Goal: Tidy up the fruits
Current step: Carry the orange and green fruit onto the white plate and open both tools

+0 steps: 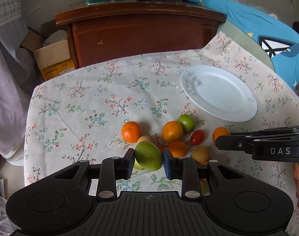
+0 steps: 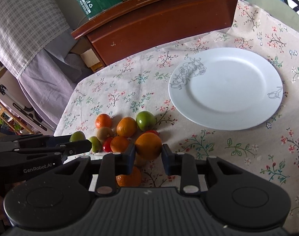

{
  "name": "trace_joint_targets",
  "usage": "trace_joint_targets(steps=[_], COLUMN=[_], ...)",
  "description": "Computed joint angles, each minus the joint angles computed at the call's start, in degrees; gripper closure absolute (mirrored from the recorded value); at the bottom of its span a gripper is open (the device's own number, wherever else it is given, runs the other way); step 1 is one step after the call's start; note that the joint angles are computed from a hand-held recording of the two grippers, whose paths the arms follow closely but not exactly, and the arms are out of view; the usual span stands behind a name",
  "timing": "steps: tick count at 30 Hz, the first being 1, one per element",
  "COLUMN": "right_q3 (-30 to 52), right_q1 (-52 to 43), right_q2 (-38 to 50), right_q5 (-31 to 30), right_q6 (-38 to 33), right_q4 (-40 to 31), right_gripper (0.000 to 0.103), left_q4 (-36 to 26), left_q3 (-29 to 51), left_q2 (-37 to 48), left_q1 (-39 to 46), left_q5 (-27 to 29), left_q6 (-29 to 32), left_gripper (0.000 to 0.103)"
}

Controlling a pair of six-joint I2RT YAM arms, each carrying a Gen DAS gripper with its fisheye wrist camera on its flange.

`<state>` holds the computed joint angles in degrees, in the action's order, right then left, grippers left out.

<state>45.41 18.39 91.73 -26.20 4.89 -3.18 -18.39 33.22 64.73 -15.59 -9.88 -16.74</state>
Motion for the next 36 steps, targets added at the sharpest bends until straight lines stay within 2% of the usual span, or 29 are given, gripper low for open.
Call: trace_joint_targets(steps=[9,16,22,27,36], right_q3=[1.3,4.0,7.3,9.7,13.7], right_q1=[-2.6,-5.9,-8.5,-9.2,-11.2], right_q2=[-1.3,-0.4,3.0,5.5,9.9], right_q5=[-0.6,0.3,0.9,3.4,3.5], right_q6=[2.3,5.5,9.0,8.9,11.4], right_q4=[-0.3,-1.4,-2.9,-3.5,-5.8], right_gripper=[0.074,0.074,0.074,0.074,0.074], left_q4=[3.0,6.1,8.5,10.7,13.8], left_q3=[3.1,6.8,10.1,13.0,17.4], left_q2=[4.1,9.7,15.0,19.3,26.7], left_q1=[-3.7,-4.1,-4.6,-5.7,-5.7], left_q5=[0.8,3.6,4.9,5.9,8.4], left_q6=[-2.1,-3.0,-2.9,-2.8,-3.1], left_gripper=[0.075,0.075,0.075,0.075,0.075])
